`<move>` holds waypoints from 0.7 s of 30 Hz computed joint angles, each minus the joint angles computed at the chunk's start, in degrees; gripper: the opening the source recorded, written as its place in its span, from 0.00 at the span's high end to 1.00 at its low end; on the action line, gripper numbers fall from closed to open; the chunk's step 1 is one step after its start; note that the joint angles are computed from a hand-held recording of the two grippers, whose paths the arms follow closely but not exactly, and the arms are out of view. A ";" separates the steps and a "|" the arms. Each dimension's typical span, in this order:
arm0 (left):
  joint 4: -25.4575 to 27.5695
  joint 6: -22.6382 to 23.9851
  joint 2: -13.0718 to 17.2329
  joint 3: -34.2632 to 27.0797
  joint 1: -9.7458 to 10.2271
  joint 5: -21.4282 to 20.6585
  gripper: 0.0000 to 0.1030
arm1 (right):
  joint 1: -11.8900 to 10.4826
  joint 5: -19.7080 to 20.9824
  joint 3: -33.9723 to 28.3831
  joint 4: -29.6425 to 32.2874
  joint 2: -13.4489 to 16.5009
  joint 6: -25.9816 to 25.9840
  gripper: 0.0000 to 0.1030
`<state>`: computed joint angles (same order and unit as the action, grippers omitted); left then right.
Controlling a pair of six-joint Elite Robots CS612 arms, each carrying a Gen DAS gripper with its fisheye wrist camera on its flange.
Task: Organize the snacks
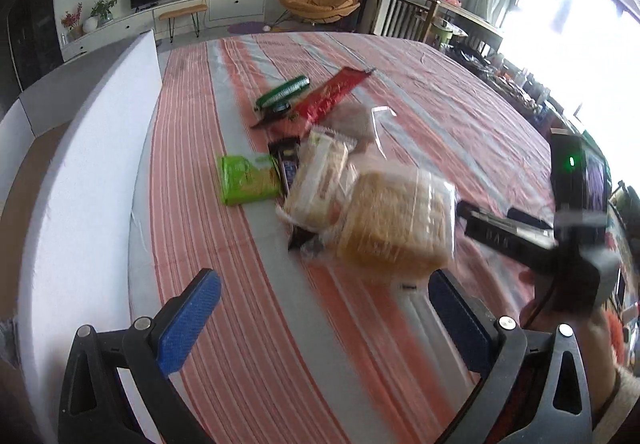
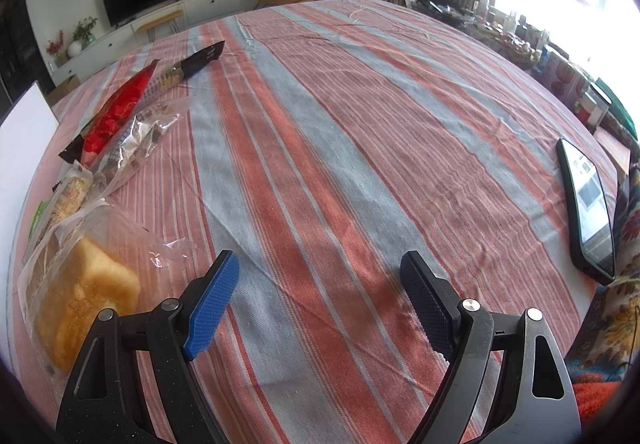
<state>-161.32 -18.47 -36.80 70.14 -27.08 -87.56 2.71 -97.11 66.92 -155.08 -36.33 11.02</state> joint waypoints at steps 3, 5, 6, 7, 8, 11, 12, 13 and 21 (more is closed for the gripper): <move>5.67 -1.47 2.10 -6.25 0.78 -0.08 0.01 | -0.03 0.00 0.01 0.00 -0.04 0.02 0.17; 11.43 -0.95 4.40 -11.73 1.30 -1.06 0.04 | -0.01 0.00 0.02 -0.03 0.00 0.01 0.17; 15.39 -0.23 5.85 -15.03 1.45 -1.58 0.07 | -0.04 0.04 0.02 -0.02 -0.03 -0.02 0.17; 19.52 0.40 7.54 -18.60 1.54 -1.61 0.17 | -0.01 0.07 0.04 -0.11 0.00 -0.04 0.17; 22.85 0.79 8.73 -21.13 1.52 -1.55 0.26 | -0.03 0.11 0.06 -0.10 -0.02 -0.05 0.17; 26.38 0.50 11.49 -26.04 2.08 -4.72 0.33 | -0.02 0.12 0.06 -0.10 0.00 -0.06 0.17; 28.25 0.05 12.35 -27.79 2.31 -6.01 0.41 | -0.01 0.10 0.05 -0.13 0.01 -0.03 0.17; 29.78 -0.36 12.87 -28.89 2.54 -7.32 0.68 | -0.04 0.13 0.02 -0.09 0.00 -0.05 0.17; 22.26 -3.36 7.64 -18.72 3.08 -8.85 0.72 | -0.03 0.15 0.07 -0.19 0.02 -0.07 0.17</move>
